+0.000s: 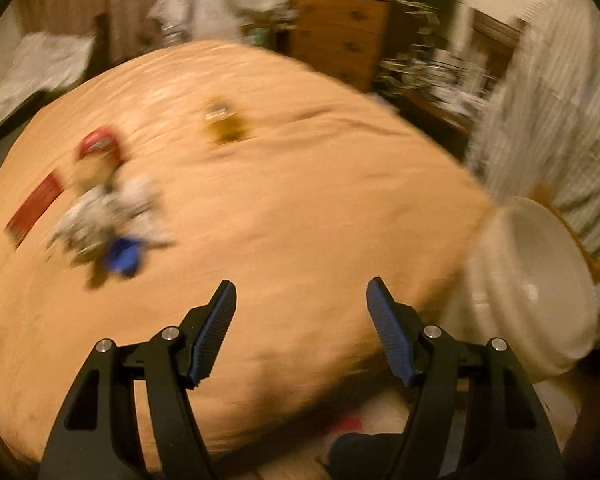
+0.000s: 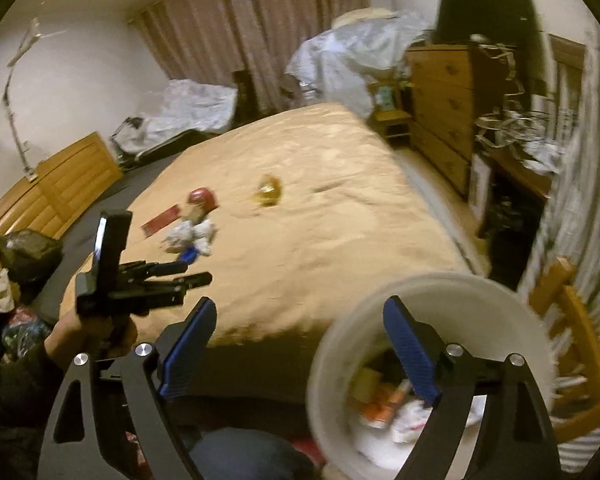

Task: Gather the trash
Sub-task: 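Grasp the beige towel with the left tool while the right tool grasps the blue bottle cap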

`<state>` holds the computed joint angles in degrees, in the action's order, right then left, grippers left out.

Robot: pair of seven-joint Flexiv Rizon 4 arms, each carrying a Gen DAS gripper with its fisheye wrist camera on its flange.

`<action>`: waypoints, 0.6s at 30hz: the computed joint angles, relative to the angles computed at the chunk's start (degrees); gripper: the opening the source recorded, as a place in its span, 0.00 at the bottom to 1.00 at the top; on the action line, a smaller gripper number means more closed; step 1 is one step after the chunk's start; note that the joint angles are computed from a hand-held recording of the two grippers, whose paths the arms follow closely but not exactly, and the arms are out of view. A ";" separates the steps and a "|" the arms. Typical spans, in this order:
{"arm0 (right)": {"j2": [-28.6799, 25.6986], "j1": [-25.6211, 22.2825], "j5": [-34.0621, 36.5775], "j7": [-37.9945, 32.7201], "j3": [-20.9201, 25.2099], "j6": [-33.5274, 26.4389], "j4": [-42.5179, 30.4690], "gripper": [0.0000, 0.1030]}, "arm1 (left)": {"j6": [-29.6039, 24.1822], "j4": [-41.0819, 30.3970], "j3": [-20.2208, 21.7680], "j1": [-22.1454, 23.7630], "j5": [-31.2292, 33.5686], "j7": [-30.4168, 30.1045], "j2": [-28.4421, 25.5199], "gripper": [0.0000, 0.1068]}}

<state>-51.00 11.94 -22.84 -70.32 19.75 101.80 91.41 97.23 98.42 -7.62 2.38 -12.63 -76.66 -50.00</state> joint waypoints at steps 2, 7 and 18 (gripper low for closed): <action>-1.56 0.75 -0.90 -0.39 1.29 -1.55 -2.02 0.83 | 0.46 0.86 1.51 1.87 -0.98 -1.07 -0.24 0.61; -6.33 1.94 -1.19 -2.89 6.00 -6.67 -7.97 0.83 | -1.27 -1.11 0.90 8.62 -4.79 -4.69 -2.29 0.61; -14.11 6.23 3.89 -9.49 9.13 -17.95 -21.89 0.83 | -9.40 -16.86 4.61 6.85 -6.94 -6.09 -10.01 0.61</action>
<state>-65.11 18.17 -18.96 -79.81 28.89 83.85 69.52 87.83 81.55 -3.01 9.23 -19.57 -82.75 -60.01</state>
